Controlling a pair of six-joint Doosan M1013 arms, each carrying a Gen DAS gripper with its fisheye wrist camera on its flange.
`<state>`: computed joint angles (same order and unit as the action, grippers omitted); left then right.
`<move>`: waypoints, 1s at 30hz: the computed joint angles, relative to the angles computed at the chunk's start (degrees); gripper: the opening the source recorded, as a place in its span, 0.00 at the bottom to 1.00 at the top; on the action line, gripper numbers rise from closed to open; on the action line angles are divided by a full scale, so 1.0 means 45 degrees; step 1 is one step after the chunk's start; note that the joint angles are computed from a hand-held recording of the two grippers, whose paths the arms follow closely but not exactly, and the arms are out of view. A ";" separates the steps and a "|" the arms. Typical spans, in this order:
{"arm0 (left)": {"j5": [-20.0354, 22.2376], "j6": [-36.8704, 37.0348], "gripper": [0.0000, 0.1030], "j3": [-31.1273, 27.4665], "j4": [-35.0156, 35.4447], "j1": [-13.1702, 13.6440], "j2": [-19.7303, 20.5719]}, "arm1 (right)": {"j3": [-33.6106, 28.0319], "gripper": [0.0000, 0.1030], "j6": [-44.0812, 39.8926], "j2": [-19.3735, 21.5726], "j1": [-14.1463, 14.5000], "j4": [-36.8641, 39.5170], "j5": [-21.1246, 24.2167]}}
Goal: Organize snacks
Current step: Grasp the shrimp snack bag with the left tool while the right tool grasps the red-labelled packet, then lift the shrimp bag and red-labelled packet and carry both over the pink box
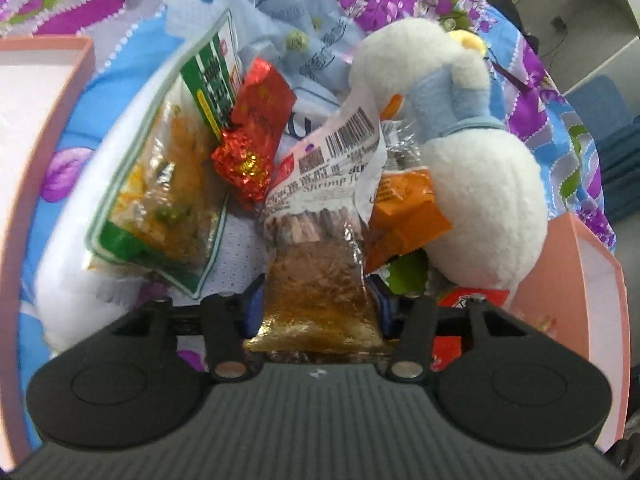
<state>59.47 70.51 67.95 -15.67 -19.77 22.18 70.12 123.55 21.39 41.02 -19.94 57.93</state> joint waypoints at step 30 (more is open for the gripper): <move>-0.1264 -0.0174 0.54 0.5321 0.3224 -0.1031 -0.5475 | 0.1916 0.49 0.3234 -0.2105 0.2102 -0.1384 0.0963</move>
